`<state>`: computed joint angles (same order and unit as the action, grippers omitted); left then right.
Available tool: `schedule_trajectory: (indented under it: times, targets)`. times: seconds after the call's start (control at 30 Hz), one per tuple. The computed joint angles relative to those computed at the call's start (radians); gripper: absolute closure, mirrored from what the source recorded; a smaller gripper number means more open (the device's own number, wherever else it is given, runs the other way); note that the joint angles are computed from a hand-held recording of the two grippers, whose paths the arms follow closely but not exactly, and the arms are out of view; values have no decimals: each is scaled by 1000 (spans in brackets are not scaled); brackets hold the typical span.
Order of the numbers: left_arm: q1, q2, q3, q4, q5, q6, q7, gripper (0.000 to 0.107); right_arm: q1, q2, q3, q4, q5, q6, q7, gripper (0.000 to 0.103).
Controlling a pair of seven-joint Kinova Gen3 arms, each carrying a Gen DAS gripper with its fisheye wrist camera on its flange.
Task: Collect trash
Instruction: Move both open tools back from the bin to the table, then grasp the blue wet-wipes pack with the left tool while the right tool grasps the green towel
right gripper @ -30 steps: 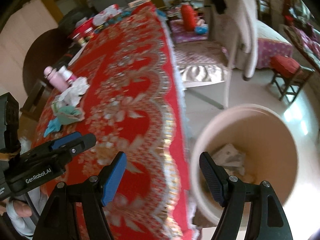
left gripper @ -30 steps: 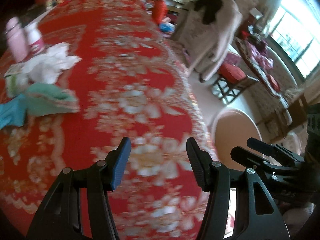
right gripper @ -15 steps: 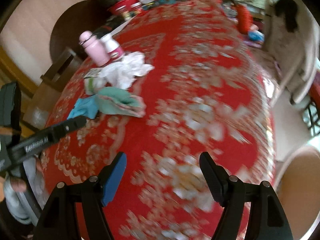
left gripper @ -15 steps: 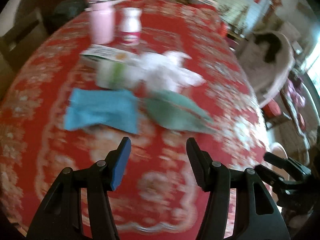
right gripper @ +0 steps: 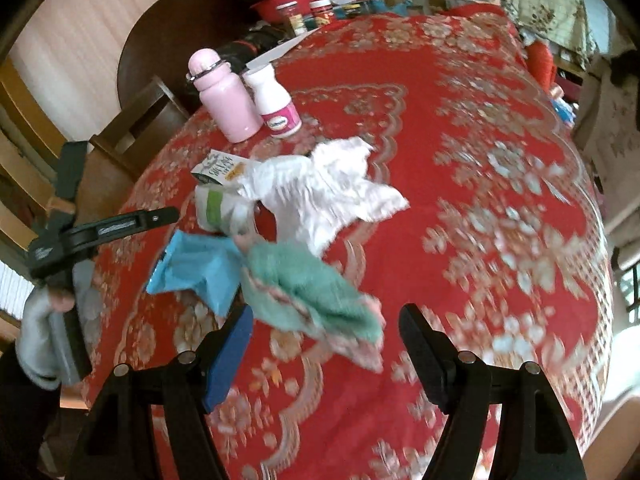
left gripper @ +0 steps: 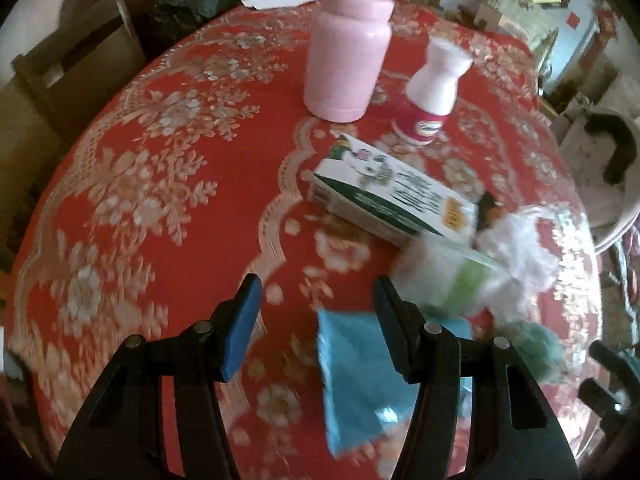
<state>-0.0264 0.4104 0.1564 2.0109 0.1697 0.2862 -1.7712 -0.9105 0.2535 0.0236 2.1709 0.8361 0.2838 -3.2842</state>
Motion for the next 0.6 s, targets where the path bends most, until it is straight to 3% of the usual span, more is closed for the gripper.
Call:
schedule_trajectory:
  times: [0.1,0.23,0.37,0.43,0.5,0.57,0.6]
  targets:
    - [4,54,-26,-57,42,71,-84,52,51,31,-28,-34,-50,-17,98,30]
    - [-170,63,130,-33,110,122,-247,52,115,62,-55,-63,-158,-44,260,30]
    - [-356,62,299,8,183,231,-410,52,238,98,-150,-92,-264,-52,423,29]
    - [-417,44,344,50,239,265,-491,52,265,113,-169,-104,-317,-53,494,28]
    - [-450,37,351,75,295,313,-572,52,262,116,-148,-87,-338,-103,509,27]
    - [-430,18,305,96,357,356,-648,52,300,119,-169,-62,-385,-164,542,29]
    - [-429,8,297,102,376,376,-671,52,327,121,-195,-52,-407,-185,560,38]
